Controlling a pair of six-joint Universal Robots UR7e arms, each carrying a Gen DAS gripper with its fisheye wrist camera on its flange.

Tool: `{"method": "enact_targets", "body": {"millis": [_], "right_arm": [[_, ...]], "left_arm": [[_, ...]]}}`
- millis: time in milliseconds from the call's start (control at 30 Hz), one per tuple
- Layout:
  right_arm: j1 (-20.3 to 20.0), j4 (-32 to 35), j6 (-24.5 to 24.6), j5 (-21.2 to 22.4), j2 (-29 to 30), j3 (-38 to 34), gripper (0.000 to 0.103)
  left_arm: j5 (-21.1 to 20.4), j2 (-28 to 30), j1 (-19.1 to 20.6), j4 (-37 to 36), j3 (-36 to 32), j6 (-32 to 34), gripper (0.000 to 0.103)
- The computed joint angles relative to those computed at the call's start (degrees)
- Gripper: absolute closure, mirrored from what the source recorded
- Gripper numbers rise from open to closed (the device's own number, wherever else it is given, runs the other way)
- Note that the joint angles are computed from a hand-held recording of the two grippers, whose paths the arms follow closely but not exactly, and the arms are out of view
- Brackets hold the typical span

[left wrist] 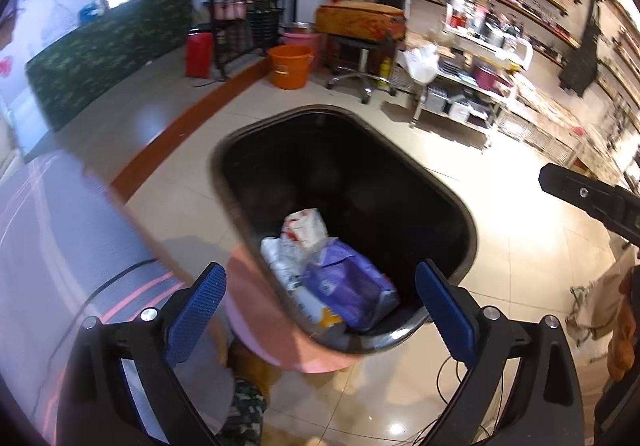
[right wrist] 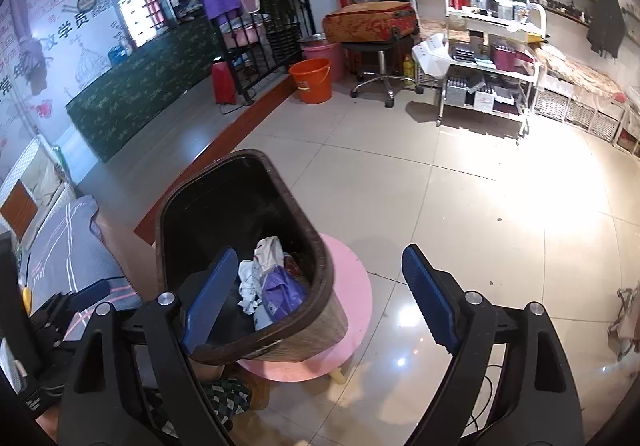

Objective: Collect trash
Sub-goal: 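Move both tools back over the bed toward the tissues and yellow net, then grasp the white tissue bundle with the left tool while the right tool grasps the yellow foam net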

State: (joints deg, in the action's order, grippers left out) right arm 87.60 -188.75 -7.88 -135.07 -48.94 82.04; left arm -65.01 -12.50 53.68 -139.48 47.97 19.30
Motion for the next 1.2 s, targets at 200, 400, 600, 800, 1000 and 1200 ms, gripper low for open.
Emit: {"method": "enact_targets", "body": {"millis": [200,400,600,800,1000,1200], "right_arm": [[1.0,3.3,-0.2,1.9,2.4,-2.9,0.017],[2.9,8.2,-2.1,4.7,6.4,-7.6,0.017],[5.4,14.6,-4.0,8.1,11.7,-14.1,0.017],[8.2,22.3,-6.3,11.3,18.1,-22.1,0.017],[10.7,31.8,-7.9,14.7,25.2,-31.9,0.017],[12.9,43.8,-8.5,18.5,33.8,-45.5,0.017]], "left_arm": [[3.2,-5.9,1.6,-6.3,8.2,-2.8,0.008],[8.0,-11.1,3.0,-13.5,15.1,-4.3,0.008],[11.9,-16.6,5.1,-17.6,20.5,-8.0,0.008],[17.1,-21.3,7.5,-20.8,23.7,-10.7,0.008],[20.6,-26.0,10.8,-22.6,25.8,-12.5,0.008],[23.9,-27.8,14.4,-21.3,22.8,-11.5,0.021]]}}
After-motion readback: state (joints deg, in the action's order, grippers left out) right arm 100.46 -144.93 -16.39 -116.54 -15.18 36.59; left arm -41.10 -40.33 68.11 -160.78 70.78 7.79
